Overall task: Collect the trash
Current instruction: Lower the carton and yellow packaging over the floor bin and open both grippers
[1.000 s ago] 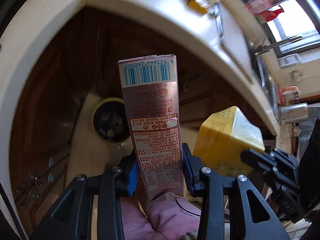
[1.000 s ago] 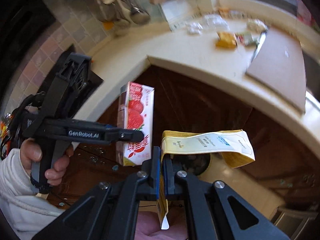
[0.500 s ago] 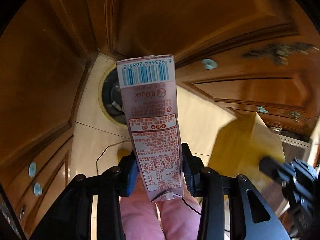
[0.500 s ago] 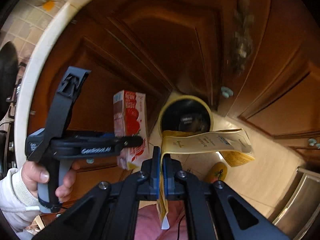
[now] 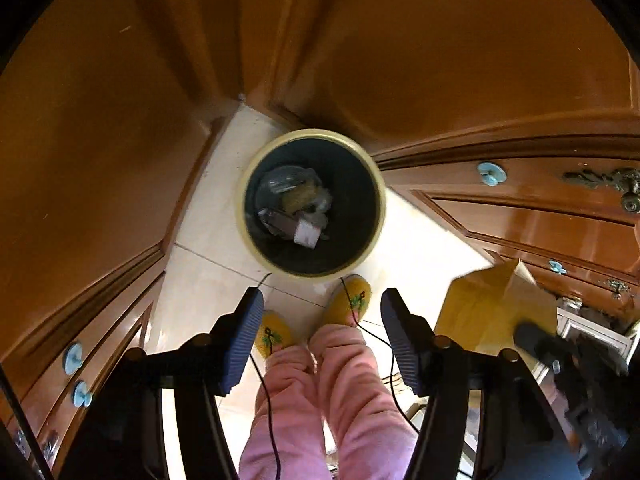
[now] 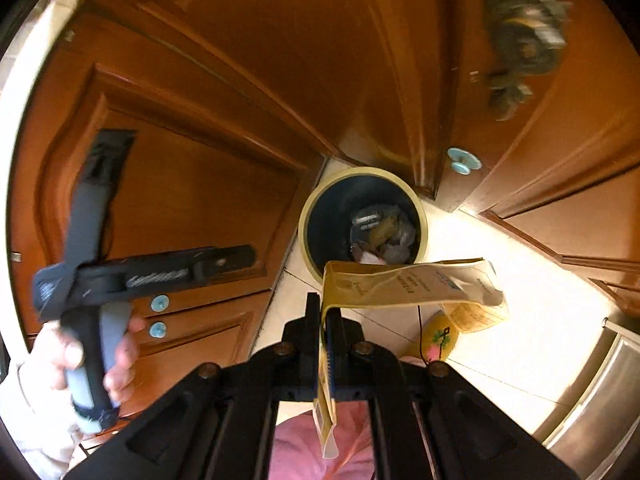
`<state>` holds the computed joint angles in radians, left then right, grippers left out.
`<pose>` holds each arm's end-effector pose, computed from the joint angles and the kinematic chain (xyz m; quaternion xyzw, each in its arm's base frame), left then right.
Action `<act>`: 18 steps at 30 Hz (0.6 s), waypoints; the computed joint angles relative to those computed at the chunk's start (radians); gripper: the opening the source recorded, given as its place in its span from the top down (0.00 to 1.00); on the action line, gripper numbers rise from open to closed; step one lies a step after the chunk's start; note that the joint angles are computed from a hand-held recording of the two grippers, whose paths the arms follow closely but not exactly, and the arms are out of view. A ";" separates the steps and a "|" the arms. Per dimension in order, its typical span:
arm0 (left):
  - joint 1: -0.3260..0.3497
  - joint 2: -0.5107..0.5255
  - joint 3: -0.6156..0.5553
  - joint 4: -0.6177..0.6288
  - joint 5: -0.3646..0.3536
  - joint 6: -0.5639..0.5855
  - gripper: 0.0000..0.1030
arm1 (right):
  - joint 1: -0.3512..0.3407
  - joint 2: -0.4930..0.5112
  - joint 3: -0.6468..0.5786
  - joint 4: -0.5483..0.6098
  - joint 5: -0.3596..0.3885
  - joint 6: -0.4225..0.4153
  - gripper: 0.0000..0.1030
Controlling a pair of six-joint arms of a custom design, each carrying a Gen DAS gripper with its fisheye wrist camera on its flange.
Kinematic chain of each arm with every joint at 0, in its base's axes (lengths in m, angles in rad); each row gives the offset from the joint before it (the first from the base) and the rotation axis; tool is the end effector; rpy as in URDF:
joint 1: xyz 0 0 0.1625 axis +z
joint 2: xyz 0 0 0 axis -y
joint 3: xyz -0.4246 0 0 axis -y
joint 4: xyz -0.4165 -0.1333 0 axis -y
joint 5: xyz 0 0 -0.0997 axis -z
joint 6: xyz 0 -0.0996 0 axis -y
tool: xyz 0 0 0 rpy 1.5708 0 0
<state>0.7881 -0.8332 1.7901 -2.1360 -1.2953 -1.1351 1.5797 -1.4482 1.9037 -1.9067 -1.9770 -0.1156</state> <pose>-0.2960 -0.5251 0.0096 -0.1440 0.9612 0.0005 0.2351 0.0985 -0.5132 0.2980 0.0729 -0.9751 -0.0692 0.1979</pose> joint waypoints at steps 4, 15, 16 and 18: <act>-0.006 -0.056 0.070 -0.008 0.015 -0.061 0.42 | 0.012 0.059 -0.016 -0.001 -0.034 -0.001 0.97; -0.037 -0.156 0.179 -0.037 0.026 -0.192 0.42 | 0.020 0.161 -0.090 0.035 -0.043 0.084 0.61; -0.039 -0.160 0.177 -0.029 0.025 -0.197 0.42 | 0.024 0.159 -0.088 0.030 -0.046 0.079 0.57; -0.045 -0.167 0.177 -0.028 0.026 -0.203 0.42 | 0.033 0.160 -0.091 0.036 -0.046 0.077 0.57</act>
<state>0.7429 -0.9997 1.9673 -2.1637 -1.2695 -1.3386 1.6129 -1.2884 1.8124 -1.8705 -2.0230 -0.0386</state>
